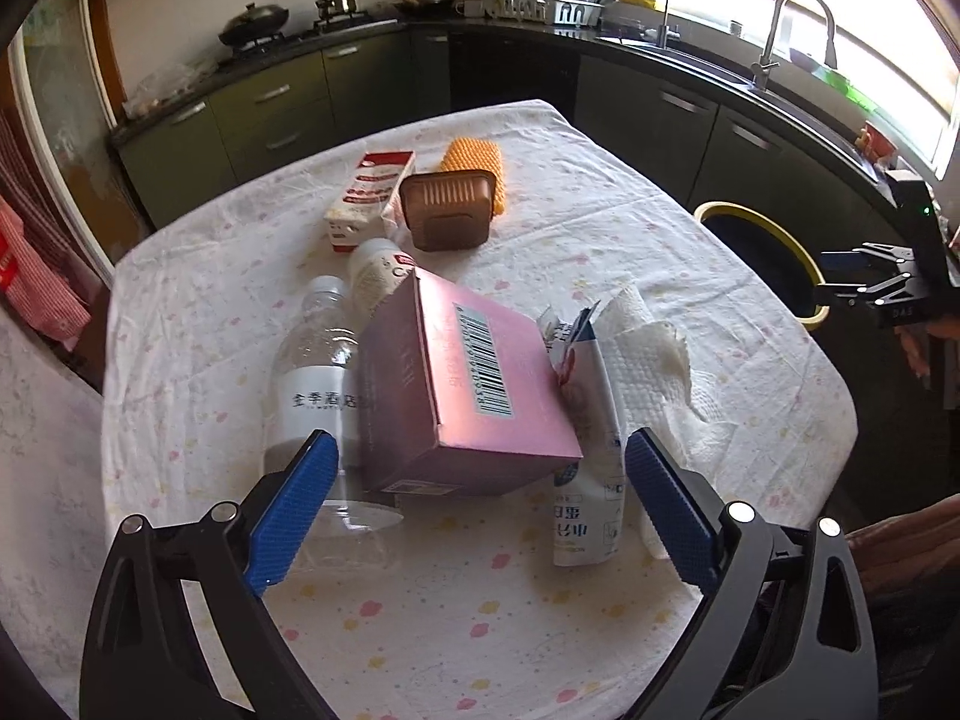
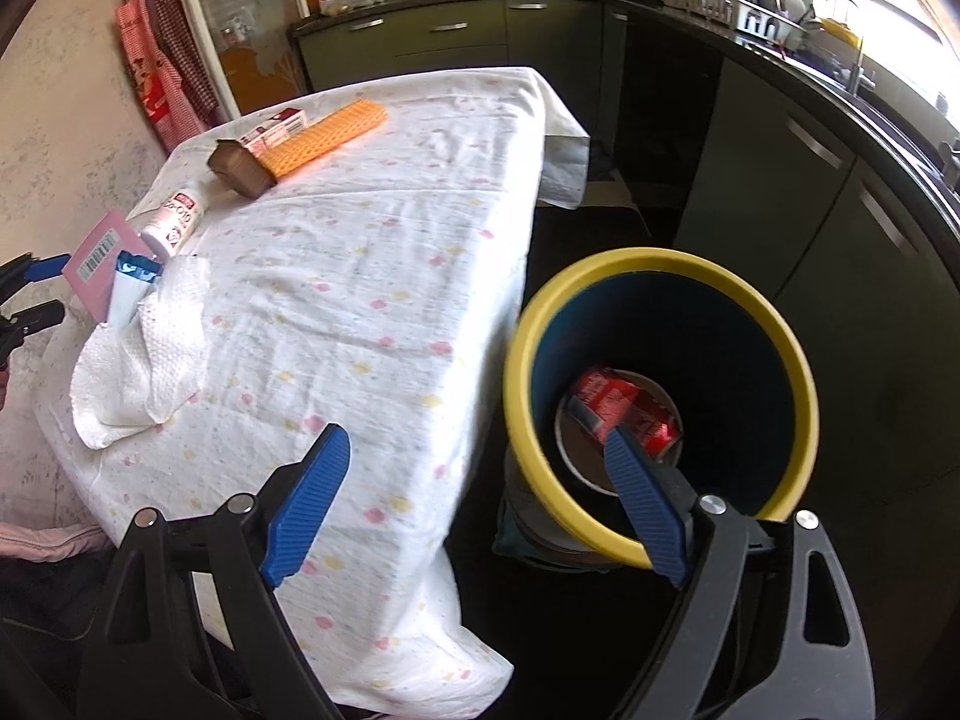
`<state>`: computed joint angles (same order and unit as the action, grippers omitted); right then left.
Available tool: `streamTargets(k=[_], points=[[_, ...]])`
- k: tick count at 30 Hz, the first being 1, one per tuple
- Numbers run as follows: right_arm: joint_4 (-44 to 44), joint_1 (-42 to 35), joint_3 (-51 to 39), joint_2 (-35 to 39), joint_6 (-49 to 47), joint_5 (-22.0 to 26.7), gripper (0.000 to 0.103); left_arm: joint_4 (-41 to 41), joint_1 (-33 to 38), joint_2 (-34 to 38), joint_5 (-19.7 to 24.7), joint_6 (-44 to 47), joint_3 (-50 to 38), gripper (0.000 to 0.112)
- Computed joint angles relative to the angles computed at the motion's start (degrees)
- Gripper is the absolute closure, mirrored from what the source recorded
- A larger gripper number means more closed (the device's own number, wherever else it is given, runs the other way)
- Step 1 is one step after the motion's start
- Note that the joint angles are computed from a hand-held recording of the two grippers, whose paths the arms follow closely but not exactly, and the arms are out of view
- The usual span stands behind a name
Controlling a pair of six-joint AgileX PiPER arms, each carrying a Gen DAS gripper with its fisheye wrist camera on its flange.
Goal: Collect trash
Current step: 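Grasp the pink box with the left gripper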
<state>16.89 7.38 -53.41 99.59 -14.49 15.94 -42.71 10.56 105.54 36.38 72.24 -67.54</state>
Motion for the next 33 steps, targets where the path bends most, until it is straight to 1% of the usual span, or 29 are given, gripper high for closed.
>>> streamTargets(k=[2,5,7,9,11,12,15,18,20,21,22,23,24,25,26,27,28,29,31,32,33], points=[[-0.1,0.6,-0.4,0.5,-0.1,0.2,0.021,0.6,0.0,1.1,1.1,-1.3,-1.2,0.021],[-1.7,1.5,-1.1,1.0,1.1,0.7,0.021,1.0,-0.7,1.7,0.3,-1.6,-1.4,0.022],[-1.3,1.7,-1.6,1.2,0.6,1.1,0.02,2.1,-1.4,1.8,-0.1,-1.9,-1.8,0.021],[-1.0,1.6,-2.1,1.6,0.3,1.5,0.02,6.1,-2.5,2.7,0.1,-5.9,-4.2,0.021],[-2.7,1.7,-2.6,1.9,2.3,1.8,0.02,11.7,-3.7,3.9,1.1,-12.7,-7.4,0.021],[-2.3,1.8,-2.8,2.0,2.0,2.0,0.02,13.3,-4.2,4.1,1.4,-14.4,-8.3,0.021],[-0.3,2.0,-2.6,2.0,0.1,1.8,0.02,18.8,-6.5,3.4,-1.0,-17.1,-7.8,0.021],[1.9,2.3,-2.7,2.5,-2.4,2.0,0.019,18.1,-7.8,1.3,-2.7,-8.7,-5.2,0.021],[0.9,2.6,-3.1,2.9,-1.9,2.4,0.019,14.5,-7.6,0.4,-2.1,2.2,-4.4,0.02],[0.3,2.8,-3.5,3.2,-1.4,2.7,0.019,13.1,-7.4,0.2,-1.1,7.9,-4.8,0.017],[0.2,2.9,-3.6,3.4,-1.4,2.7,0.019,12.3,-6.8,0.4,1.8,13.7,-6.4,0.014],[0.3,3.0,-3.8,3.4,-1.5,2.8,0.019,10.1,-5.8,1.1,4.4,19.4,-7.5,0.014],[0.6,3.2,-3.9,3.5,-1.9,3.0,0.019,10.0,-4.8,2.4,8.6,24.2,-10.0,0.014],[0.2,3.4,-4.1,3.6,-1.5,3.0,0.019,11.2,-4.2,4.0,11.7,26.8,-12.8,0.014],[-0.2,3.6,-4.1,3.7,-1.0,3.1,0.019,13.7,-4.1,5.9,14.1,27.1,-15.9,0.014],[-0.8,3.9,-4.3,3.8,-0.2,3.2,0.019,15.1,-4.2,7.2,14.8,26.8,-17.9,0.014],[-1.5,4.2,-4.4,3.8,0.7,3.5,0.019,16.1,-4.2,8.6,15.3,26.5,-20.0,0.014],[-2.6,4.5,-4.6,3.9,1.9,3.8,0.019,17.1,-4.0,11.0,17.5,25.6,-23.9,0.014],[-4.6,5.0,-5.1,4.0,4.3,4.4,0.019,17.3,-3.6,13.4,20.5,25.6,-27.3,0.014],[-5.3,5.2,-5.4,3.9,5.2,4.7,0.019,17.5,-3.3,15.7,23.8,26.0,-30.9,0.014],[-5.9,5.4,-5.7,3.9,6.1,5.0,0.019,17.5,-3.1,16.8,25.5,26.7,-32.5,0.014]])
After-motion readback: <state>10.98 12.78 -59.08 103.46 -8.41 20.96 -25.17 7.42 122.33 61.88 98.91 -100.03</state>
